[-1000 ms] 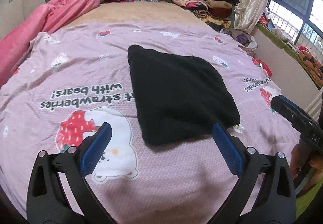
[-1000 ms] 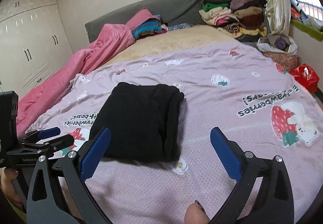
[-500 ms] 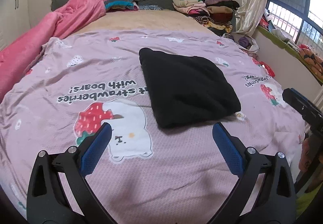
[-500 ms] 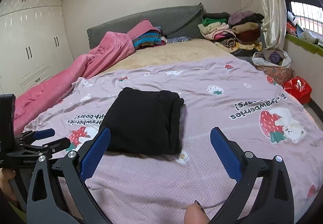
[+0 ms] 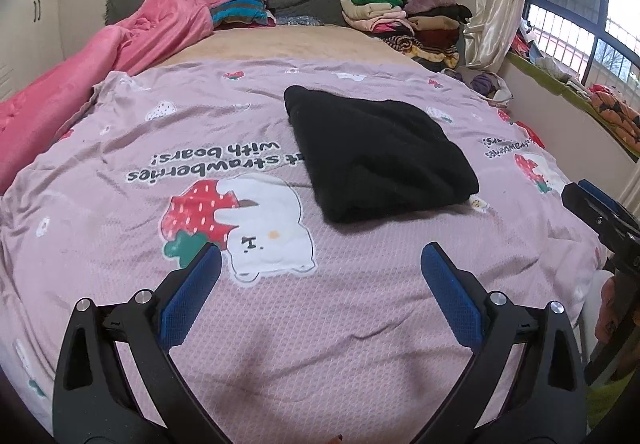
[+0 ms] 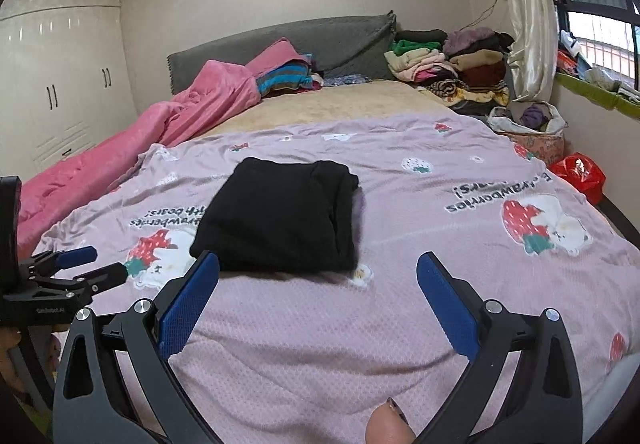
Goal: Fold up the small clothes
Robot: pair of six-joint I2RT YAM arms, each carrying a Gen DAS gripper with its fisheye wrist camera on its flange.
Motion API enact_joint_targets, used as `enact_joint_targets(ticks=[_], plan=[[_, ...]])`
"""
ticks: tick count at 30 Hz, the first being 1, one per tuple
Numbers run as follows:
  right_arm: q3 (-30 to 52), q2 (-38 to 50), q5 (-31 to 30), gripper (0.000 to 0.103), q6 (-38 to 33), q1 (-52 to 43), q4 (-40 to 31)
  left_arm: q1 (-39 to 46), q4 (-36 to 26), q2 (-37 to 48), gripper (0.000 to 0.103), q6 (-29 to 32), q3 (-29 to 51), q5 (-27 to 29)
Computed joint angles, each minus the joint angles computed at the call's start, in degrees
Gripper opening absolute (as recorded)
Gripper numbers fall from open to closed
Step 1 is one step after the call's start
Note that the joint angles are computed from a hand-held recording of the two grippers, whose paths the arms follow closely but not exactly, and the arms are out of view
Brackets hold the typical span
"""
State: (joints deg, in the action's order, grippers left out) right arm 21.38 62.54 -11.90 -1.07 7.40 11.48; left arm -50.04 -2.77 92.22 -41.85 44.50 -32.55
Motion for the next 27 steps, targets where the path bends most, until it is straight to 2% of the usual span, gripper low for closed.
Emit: enact_joint_targets(ticks=[9,15,19,27], plan=[[-7.4,-1.3,3.5,0.099,1.3,1.2,7.0,-1.6,4.7,2.3,0.093,-1.7,-3.9,-0.8],[-8.9,4.3,6.6,0.099,2.7,3.2,10.8,-1.0,8.8,3.1,0.093,-2.9,-6.9,0.3],[-9.1,6.4,8.5,0.099,3.4,4.8,12.0,-0.7,8.7,3.4,0.093,-3.4,-7.2,0.4],[-8.7,6.0,8.1,0.099,4.0,4.9,10.8,-0.7,8.7,3.5,0.093,-3.0,-7.3,0.3]])
